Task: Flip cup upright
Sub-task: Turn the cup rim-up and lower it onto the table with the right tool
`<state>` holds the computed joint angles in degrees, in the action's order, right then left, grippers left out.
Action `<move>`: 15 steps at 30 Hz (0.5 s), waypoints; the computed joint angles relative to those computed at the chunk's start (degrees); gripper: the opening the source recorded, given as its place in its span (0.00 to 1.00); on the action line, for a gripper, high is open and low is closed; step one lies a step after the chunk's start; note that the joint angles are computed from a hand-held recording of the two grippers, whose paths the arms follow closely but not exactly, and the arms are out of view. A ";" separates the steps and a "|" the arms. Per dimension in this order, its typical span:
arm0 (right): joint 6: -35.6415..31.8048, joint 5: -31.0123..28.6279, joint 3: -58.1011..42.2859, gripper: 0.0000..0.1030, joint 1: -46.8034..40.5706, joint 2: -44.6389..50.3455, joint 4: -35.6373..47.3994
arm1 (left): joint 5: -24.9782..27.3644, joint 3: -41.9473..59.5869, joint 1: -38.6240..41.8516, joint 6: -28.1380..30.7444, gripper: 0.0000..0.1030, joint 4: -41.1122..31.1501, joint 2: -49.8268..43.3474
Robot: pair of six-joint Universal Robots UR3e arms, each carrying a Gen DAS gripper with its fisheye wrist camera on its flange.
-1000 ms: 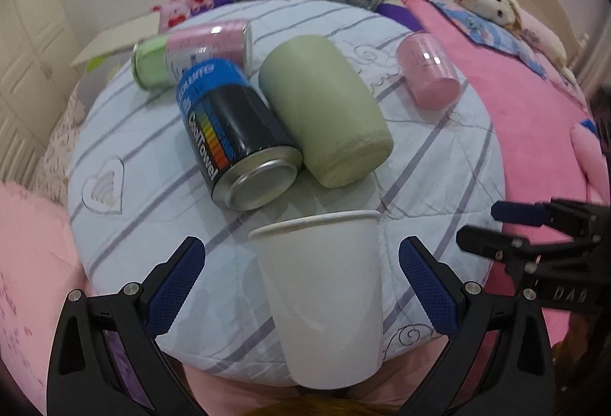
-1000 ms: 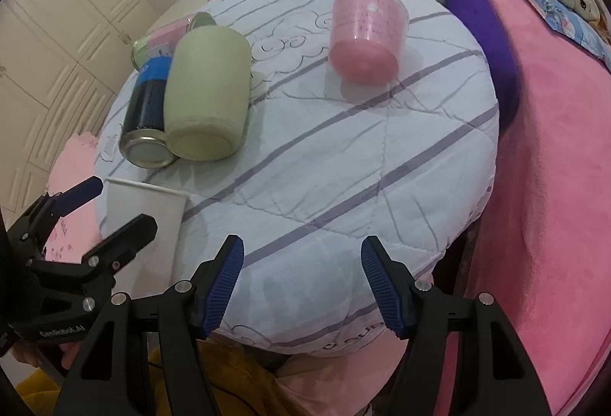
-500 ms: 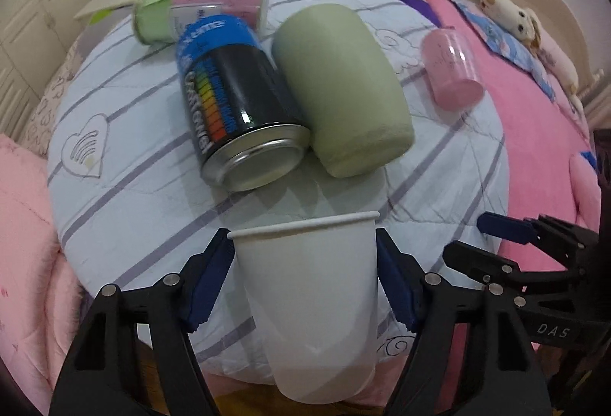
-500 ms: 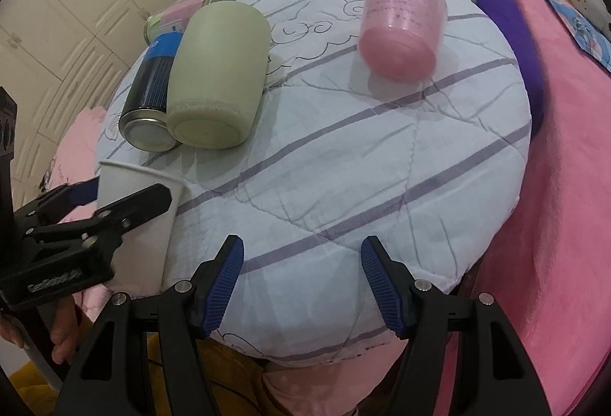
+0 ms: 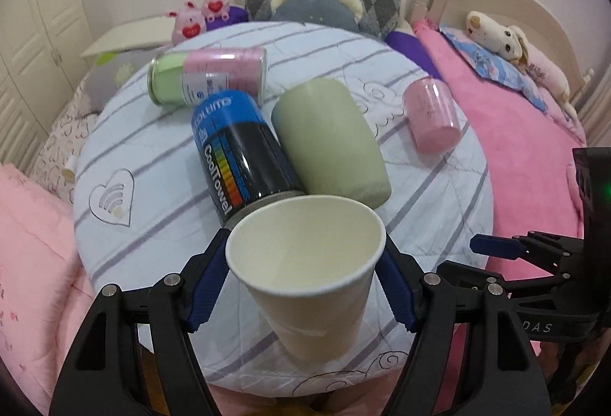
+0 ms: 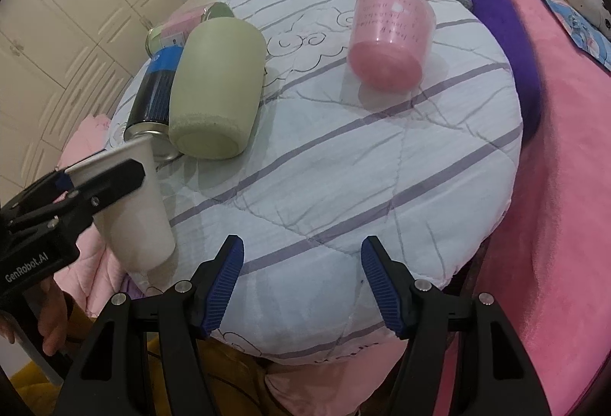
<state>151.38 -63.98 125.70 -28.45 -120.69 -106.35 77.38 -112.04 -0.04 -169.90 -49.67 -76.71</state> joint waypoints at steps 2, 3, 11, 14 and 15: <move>-0.29 0.13 0.00 0.64 -0.51 -0.77 0.66 | -0.40 0.09 0.20 0.51 0.72 0.07 0.32; -0.95 0.24 -0.05 0.64 -1.17 -1.13 1.26 | -0.08 -0.09 0.06 0.80 0.72 0.44 0.57; 0.72 -1.02 -0.57 0.64 0.70 -0.66 -0.01 | 3.09 -0.47 -2.04 1.57 0.80 1.43 -0.26; 0.97 -1.37 -0.37 0.64 1.41 -0.90 0.19 | 3.27 -2.16 -2.21 1.91 0.88 2.74 0.64; 1.03 -1.55 -0.31 0.64 1.64 -1.02 0.19 | 3.55 -2.62 -2.40 2.08 0.89 3.17 0.99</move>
